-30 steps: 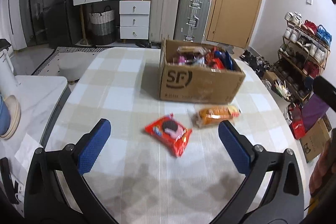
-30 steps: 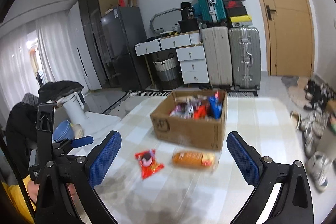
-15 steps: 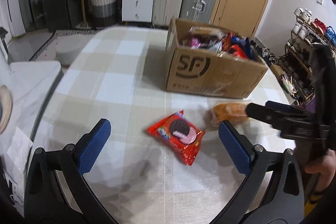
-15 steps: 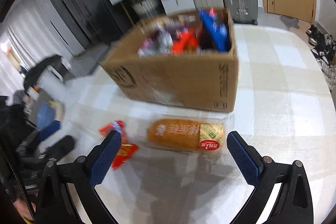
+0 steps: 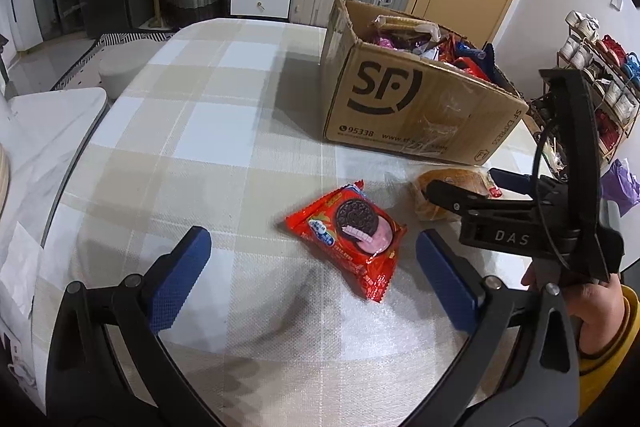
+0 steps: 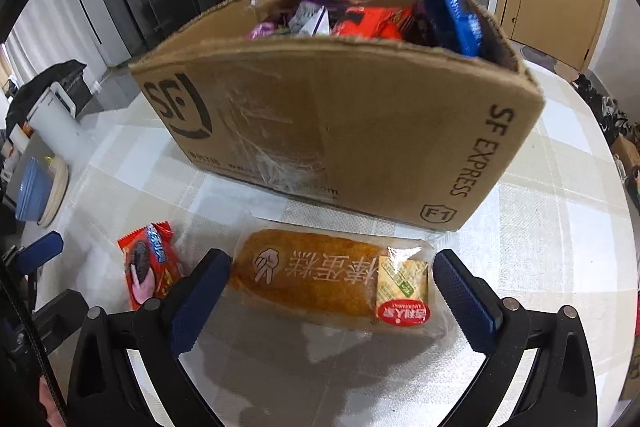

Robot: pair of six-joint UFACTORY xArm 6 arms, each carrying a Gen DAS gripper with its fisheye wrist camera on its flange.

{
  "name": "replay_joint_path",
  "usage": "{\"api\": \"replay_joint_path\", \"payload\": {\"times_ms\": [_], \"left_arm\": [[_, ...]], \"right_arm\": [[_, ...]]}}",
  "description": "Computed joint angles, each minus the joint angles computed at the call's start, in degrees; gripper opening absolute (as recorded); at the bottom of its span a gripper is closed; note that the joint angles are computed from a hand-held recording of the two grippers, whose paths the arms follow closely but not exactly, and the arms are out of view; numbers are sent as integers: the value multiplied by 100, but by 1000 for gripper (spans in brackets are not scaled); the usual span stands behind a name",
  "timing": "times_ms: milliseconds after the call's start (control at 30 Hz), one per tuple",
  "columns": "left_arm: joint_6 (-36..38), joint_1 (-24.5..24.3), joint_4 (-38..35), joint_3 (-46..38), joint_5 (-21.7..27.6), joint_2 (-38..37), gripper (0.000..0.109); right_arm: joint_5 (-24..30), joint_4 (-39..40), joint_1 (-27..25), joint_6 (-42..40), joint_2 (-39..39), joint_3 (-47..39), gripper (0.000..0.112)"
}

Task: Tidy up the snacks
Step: 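Grasp the red Oreo pack with the left gripper while the right gripper grasps the orange roll cake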

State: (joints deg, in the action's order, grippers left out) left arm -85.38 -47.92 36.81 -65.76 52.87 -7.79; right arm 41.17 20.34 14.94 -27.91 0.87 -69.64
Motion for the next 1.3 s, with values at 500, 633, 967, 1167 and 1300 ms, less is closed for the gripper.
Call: {"api": "replay_joint_path", "payload": {"times_ms": [500,633,967,1167,1300], "left_arm": [[113,104,-276,199,-163,-81,102],[200,177,-397,55,-103,91,102],[628,431,-1380,-852,80,1026,102],[447,529,-1403,-1146,168,1366,94],[447,544,-1269,-944,-157,1217,65]], "right_arm": [[1323,513,-523,-859,-397,-23,103],[1356,394,-667,-745,-493,46,103],[1175,493,-866,-1744,-1134,552,103],[1247,812,-1005,-2180,-1290,601,103],[930,569,-754,-2591,-1400,710,103]]}}
